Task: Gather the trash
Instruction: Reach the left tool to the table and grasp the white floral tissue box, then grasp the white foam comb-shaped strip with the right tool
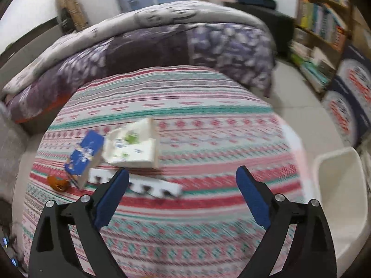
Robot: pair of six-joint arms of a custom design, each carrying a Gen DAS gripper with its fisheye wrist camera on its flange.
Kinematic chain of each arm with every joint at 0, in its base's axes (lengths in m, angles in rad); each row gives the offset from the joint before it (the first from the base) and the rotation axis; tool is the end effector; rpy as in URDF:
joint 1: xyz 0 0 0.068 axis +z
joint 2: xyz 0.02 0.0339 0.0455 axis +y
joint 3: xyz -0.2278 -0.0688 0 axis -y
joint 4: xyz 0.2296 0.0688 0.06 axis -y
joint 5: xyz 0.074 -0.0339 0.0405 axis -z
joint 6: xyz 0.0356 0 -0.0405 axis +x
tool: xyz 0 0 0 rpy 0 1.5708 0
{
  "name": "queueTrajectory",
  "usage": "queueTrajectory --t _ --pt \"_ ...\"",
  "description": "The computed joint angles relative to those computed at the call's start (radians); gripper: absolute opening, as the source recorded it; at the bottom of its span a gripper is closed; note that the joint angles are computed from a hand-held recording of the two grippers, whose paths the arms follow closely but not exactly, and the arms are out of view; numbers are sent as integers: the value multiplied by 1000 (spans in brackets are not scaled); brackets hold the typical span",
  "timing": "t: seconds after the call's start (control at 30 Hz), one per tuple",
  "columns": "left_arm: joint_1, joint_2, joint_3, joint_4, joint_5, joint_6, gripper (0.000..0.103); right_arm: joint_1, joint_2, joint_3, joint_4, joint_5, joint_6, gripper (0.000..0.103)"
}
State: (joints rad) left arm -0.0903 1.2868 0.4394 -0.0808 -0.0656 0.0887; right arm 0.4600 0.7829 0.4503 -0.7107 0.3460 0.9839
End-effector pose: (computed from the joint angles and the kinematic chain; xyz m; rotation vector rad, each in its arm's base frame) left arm 0.2181 -0.0174 0.1121 0.1961 2.4903 0.0813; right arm 0.1391 0.0554 0.1630 0.7678 2.4044 0.1193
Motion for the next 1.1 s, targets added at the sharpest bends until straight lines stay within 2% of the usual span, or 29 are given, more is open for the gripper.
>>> queueTrajectory --t 0.2,0.4,0.5,0.57,0.6,0.63,0.9,1.1 --pt "118 273 164 77 1 17 96 -17 111 20 80 -33 -15 96" --pt "177 498 327 57 21 4 96 38 283 79 169 -27 -7 96" --pt "202 570 386 25 65 25 96 88 374 120 199 -4 -14 96" --pt "228 574 389 30 96 35 95 119 427 143 220 10 -31 96" --pt "240 564 383 36 108 41 90 130 445 150 228 14 -41 96" --pt "255 549 377 37 127 52 78 150 480 163 244 22 -56 96" --pt "421 366 362 -72 301 137 77 295 742 291 364 36 -225 96" --pt "588 261 400 -194 412 218 77 426 983 475 443 41 -415 96"
